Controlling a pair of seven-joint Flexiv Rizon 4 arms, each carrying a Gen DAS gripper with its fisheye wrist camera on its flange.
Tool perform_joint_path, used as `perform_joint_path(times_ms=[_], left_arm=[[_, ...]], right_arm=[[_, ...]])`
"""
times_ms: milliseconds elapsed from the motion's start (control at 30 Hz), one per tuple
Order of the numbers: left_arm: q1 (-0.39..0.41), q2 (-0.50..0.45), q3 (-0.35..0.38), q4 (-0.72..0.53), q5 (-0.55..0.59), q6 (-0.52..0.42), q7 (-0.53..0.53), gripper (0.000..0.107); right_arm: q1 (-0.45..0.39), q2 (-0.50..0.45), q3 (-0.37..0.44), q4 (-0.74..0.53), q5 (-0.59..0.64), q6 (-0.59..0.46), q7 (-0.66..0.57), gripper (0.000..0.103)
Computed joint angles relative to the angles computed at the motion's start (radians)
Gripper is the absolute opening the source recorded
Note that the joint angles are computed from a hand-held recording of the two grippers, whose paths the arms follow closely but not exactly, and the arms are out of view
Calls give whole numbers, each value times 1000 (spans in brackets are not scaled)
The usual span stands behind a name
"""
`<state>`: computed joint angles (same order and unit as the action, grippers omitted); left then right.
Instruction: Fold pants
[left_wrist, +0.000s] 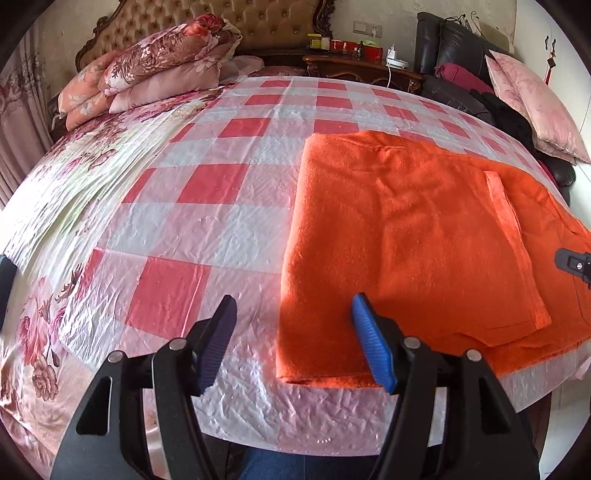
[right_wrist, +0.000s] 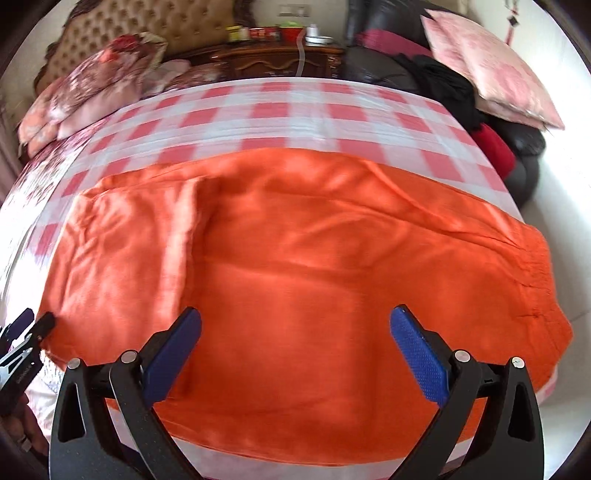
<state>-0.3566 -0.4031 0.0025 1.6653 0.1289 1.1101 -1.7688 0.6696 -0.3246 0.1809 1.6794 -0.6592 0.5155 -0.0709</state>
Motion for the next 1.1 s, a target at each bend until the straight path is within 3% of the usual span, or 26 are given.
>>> perform_joint_path(times_ms=[133,267,533,700,767,867,900,1100], left_arm=[[57,27,-56,84,-101,77,66,66],[147,62,-164,200,-304,178,226,65],[200,97,-272,303,-586,247,459,54],[264,115,-390,338,-942,209,631,50],[318,126,-469,347,-1226,130,757,49],[348,121,-497,340,-1547,-26,865,49],[342,117,-489,337,-1584,-42,865,49],[284,90,-412,294,-1538,-60,776,44]], right_arm=[[14,-68,-2,-58,-5,96,-44,97],[69,-129,-13,-146,16,-51,-145,93],[105,-119,-26,-131,-11,-96,-115,96],[102,-116,-22,-128,-2,-93,-107,96],[95,-115,-22,-123,2,-79,-105,96],[86,-108,-20,-107,9,-53,-92,97],[84,-108,-19,-105,12,-47,-91,97],[78,-104,-18,-94,15,-27,-87,98]])
